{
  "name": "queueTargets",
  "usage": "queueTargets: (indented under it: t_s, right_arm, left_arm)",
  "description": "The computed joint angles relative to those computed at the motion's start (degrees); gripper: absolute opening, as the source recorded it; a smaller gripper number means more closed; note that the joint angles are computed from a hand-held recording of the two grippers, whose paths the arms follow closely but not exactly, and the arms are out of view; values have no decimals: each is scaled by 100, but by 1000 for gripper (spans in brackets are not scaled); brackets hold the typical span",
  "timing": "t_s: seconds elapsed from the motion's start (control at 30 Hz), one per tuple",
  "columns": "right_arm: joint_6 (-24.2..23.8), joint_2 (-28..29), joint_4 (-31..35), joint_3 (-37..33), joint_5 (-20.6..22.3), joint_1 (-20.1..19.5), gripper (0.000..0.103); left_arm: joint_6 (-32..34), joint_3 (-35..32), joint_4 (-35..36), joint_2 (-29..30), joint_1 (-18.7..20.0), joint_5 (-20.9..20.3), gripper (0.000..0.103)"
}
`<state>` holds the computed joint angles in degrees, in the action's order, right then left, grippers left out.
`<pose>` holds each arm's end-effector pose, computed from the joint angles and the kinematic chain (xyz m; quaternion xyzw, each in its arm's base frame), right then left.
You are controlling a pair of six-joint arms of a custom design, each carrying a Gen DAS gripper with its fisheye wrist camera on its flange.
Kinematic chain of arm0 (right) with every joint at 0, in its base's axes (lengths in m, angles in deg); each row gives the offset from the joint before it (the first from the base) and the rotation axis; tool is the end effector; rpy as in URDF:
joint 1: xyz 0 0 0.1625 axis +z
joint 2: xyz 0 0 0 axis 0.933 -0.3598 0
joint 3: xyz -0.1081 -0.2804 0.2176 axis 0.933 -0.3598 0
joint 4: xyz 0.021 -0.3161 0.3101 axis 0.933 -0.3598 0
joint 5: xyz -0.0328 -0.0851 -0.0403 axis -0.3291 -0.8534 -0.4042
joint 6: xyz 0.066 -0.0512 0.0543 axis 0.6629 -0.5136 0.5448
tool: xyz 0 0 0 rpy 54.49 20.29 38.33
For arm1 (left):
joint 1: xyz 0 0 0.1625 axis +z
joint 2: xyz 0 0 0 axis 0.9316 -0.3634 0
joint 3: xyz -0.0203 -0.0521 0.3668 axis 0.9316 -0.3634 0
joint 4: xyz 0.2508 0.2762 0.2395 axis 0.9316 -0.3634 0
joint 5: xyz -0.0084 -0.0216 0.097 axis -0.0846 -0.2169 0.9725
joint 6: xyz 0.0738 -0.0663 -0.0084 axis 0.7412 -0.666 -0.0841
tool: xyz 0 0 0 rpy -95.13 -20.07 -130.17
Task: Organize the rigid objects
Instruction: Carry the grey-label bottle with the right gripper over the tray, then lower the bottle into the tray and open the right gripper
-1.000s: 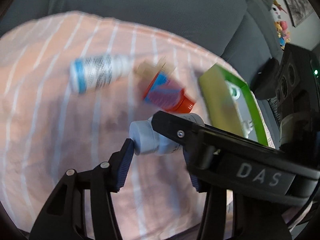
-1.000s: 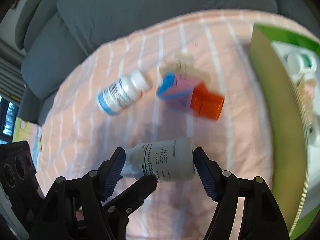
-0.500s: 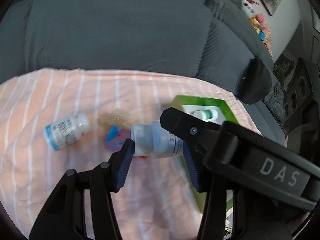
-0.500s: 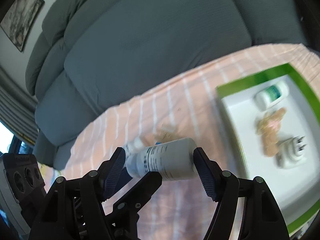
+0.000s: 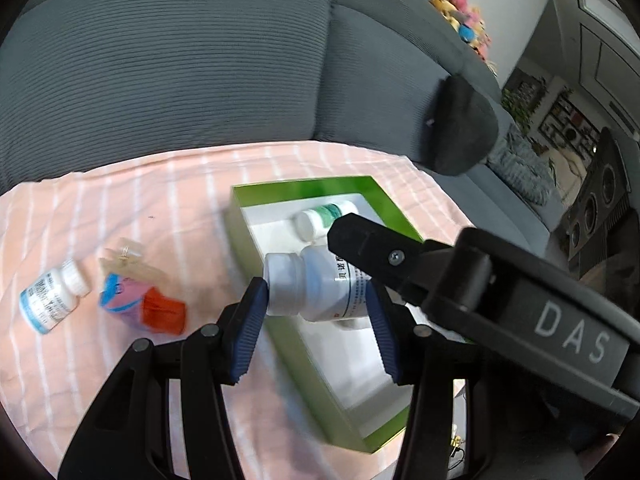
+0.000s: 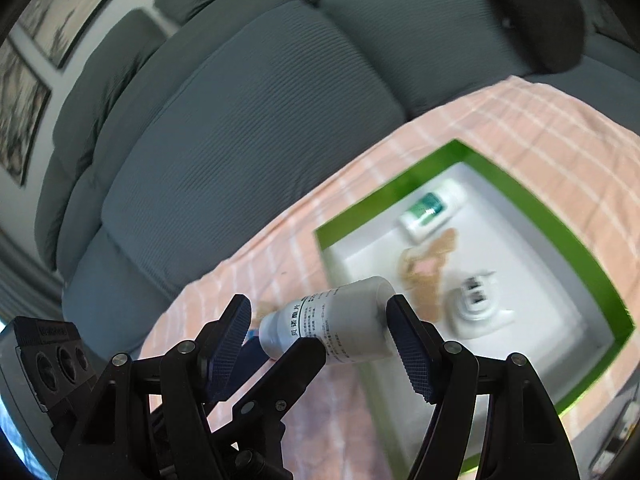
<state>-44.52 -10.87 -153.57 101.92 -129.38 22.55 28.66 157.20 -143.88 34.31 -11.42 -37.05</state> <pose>0.1463 -0.6954 0.1245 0.0677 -0.9409 0.3293 0.0414 -0.2086 -0.6681 0.1039 0.1643 0.9193 -0.3115 0.1759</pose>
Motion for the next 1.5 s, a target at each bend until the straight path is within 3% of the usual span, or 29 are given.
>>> queueTargets:
  t_s: [0.3,0.53,1.5]
  right_arm:
    - [333,-152,-92,79,-75,-293,73]
    - [510,-165,15,23,-315,-422,73]
    - [820,-8,292,-257,-906,-543,73]
  left_arm:
    - [127,-499,300,535,-32,-177,49]
    - [-205,-782,723,782,25,-437,49]
    - [-681,-1024,1506,935,139,-868,49]
